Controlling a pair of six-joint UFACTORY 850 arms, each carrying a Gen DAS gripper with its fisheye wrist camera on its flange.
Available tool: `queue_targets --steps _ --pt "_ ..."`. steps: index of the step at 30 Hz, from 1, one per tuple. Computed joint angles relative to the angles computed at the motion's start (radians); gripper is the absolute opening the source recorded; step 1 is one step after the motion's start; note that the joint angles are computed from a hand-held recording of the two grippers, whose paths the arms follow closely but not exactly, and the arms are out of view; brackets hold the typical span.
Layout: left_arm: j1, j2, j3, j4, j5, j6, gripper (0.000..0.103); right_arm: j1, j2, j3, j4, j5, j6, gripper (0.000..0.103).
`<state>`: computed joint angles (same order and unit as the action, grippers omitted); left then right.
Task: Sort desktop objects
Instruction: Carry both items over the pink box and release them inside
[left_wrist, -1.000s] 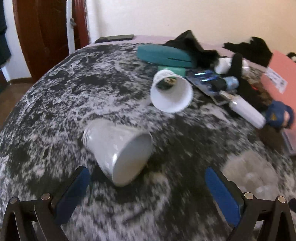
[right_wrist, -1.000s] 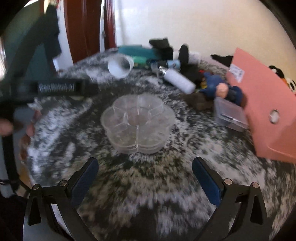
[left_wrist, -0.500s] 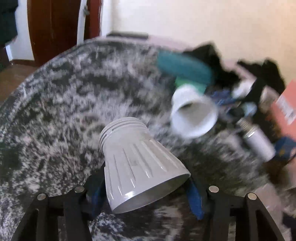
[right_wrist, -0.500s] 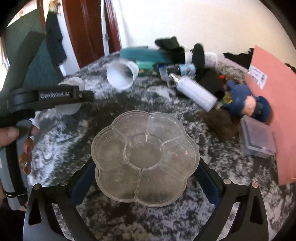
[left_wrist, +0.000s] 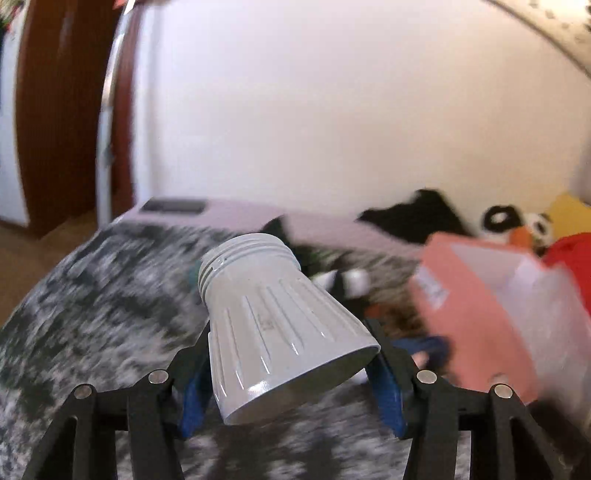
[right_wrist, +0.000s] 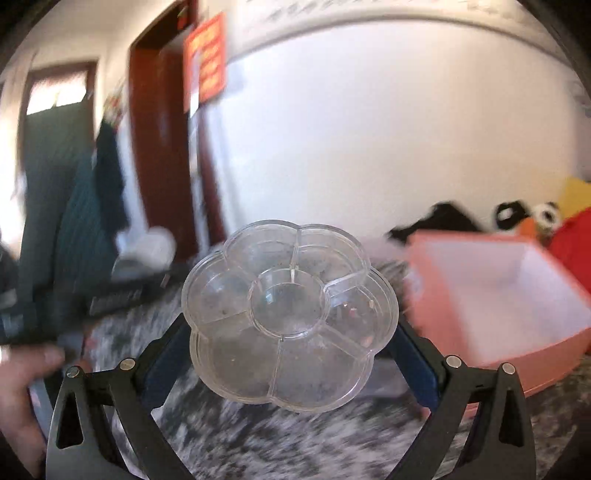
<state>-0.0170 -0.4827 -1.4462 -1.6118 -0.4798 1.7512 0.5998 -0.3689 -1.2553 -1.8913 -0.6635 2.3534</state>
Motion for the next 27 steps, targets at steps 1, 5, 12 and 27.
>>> queue_targets --steps 1,5,12,27 --pt "-0.017 0.015 0.011 -0.012 -0.014 0.018 0.062 -0.003 0.035 0.028 0.006 -0.043 0.000 0.102" --pt "-0.102 0.035 0.007 0.033 -0.055 -0.025 0.062 -0.040 0.182 0.118 0.089 -0.194 -0.063 0.102" --pt "-0.309 -0.060 -0.159 0.275 -0.014 -0.267 0.062 -0.228 0.320 0.161 0.208 -0.141 -0.160 0.102" --pt "-0.413 -0.184 -0.271 0.522 0.049 -0.520 0.100 -0.560 0.183 0.082 0.295 0.391 -0.290 0.103"
